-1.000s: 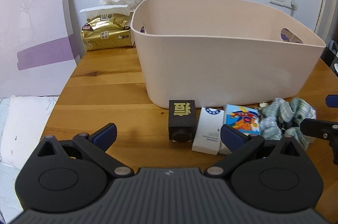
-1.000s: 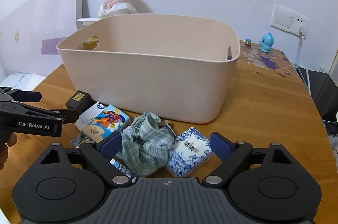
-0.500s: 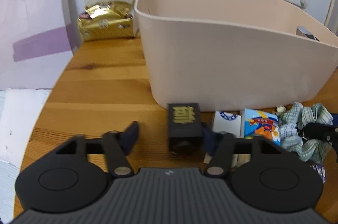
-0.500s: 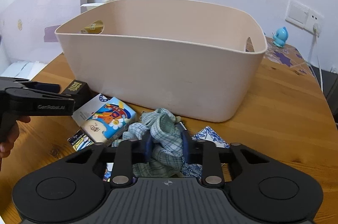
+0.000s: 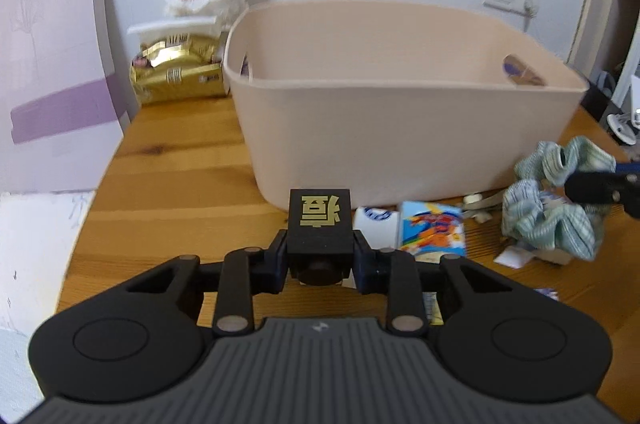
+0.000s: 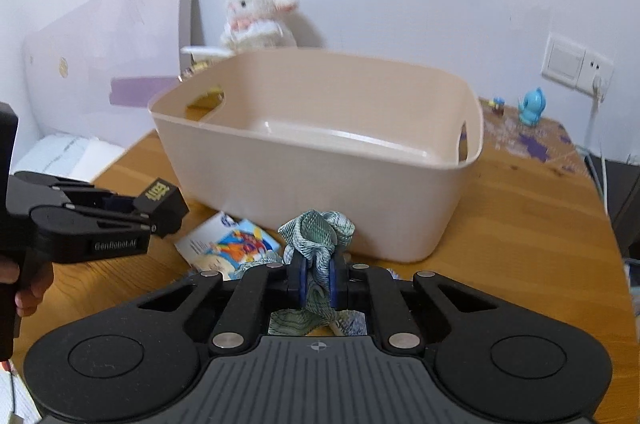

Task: Organize objects
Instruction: 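Lift both items over the basket and open both tools to drop them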

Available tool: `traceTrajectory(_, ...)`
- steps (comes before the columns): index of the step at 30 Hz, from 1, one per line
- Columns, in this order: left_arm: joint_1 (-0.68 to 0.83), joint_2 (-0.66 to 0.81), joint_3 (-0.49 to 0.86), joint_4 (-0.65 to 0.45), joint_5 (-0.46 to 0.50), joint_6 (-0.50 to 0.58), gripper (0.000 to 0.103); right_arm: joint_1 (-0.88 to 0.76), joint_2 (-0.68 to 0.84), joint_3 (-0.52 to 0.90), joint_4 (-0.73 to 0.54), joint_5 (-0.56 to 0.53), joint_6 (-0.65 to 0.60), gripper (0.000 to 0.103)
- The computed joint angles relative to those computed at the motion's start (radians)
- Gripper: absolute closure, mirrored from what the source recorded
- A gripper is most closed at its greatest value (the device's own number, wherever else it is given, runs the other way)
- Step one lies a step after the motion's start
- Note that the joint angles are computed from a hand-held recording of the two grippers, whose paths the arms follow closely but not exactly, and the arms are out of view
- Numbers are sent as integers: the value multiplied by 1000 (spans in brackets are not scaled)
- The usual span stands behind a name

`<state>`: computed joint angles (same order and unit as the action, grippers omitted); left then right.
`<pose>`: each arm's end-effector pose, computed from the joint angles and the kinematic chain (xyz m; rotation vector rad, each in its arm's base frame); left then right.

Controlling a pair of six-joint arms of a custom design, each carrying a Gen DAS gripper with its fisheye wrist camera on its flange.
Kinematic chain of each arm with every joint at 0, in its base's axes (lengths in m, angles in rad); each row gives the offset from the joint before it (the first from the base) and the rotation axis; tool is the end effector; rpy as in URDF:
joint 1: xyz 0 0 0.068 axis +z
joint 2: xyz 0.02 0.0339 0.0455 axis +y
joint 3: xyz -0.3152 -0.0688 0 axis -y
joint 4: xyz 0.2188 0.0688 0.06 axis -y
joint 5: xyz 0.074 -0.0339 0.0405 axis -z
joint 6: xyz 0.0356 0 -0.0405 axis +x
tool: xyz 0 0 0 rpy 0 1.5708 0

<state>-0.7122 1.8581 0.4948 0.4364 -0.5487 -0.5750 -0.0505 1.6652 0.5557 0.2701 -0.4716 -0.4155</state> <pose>0.2209 -0.1662 0.1306 -0.0581 2.3218 0.0578 0.2719 0.0025 0.1794 -0.6280 2.2324 0.3357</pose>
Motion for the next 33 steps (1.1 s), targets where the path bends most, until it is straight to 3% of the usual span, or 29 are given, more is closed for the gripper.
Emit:
traceTrajectory(6,-66,-153,32,-131,-104,16,70,-60,-127,63,-129,-87,-10,93)
traceTrajectory(12,-34,-203,121,-188,-135,103,70,-73,-154,154,-136,-111,46,93)
traceTrajectory(21,128,-37,324,-216,-6,185,70,9,22,364,-128,9,148,93)
traceTrajectory(26,174,85,450,-313,74,192,70,79,188,482,-196,141,140,93)
traceTrajectory(33,207,166,512,-356,134,186,70,134,304,514,-215,255,118,93)
